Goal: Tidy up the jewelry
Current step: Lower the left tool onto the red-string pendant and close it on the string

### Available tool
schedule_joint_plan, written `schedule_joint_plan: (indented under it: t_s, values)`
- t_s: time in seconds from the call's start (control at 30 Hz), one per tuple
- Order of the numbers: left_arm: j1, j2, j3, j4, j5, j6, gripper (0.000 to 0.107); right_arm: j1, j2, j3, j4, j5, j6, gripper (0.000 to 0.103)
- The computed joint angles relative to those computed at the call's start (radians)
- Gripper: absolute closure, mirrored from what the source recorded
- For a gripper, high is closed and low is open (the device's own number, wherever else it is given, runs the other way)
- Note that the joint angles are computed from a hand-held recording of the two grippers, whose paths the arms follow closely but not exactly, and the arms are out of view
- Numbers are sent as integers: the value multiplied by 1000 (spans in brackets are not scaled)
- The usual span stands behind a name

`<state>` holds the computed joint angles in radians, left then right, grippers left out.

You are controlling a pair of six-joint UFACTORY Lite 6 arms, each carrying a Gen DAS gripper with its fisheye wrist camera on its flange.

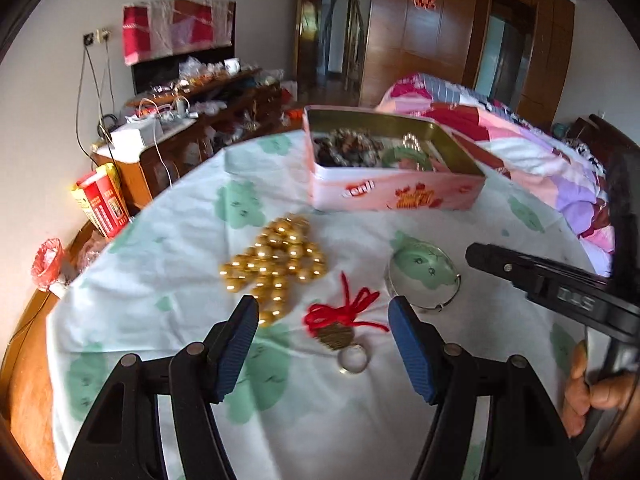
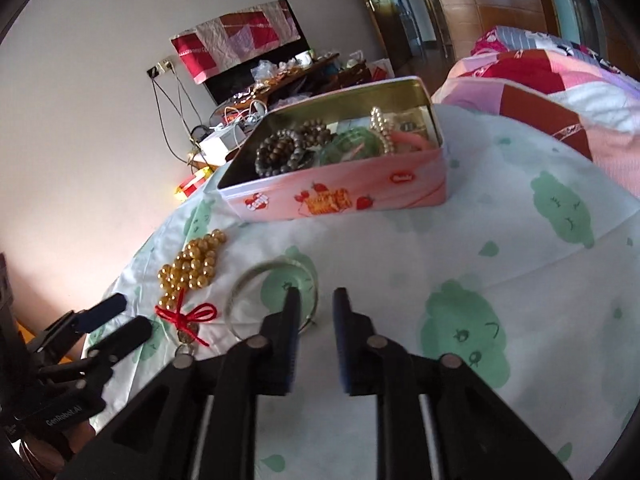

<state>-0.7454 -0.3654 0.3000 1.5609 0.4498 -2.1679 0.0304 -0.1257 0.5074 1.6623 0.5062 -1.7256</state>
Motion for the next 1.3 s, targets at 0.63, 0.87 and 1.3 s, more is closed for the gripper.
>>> schedule_joint_plan:
  t_s: [0.63,0.87,1.3]
  values:
    - [-85,-417,-225,116,74,-226,105,-98,-49,-42,133,59,-95,36]
    - [-102,-652,-308,-30,66,-85,105,-21,-63,-51,168,-5,-163,23]
    - [-117,-708,-271,-314,69,323,105,301,141,116,94,-311,-129,16]
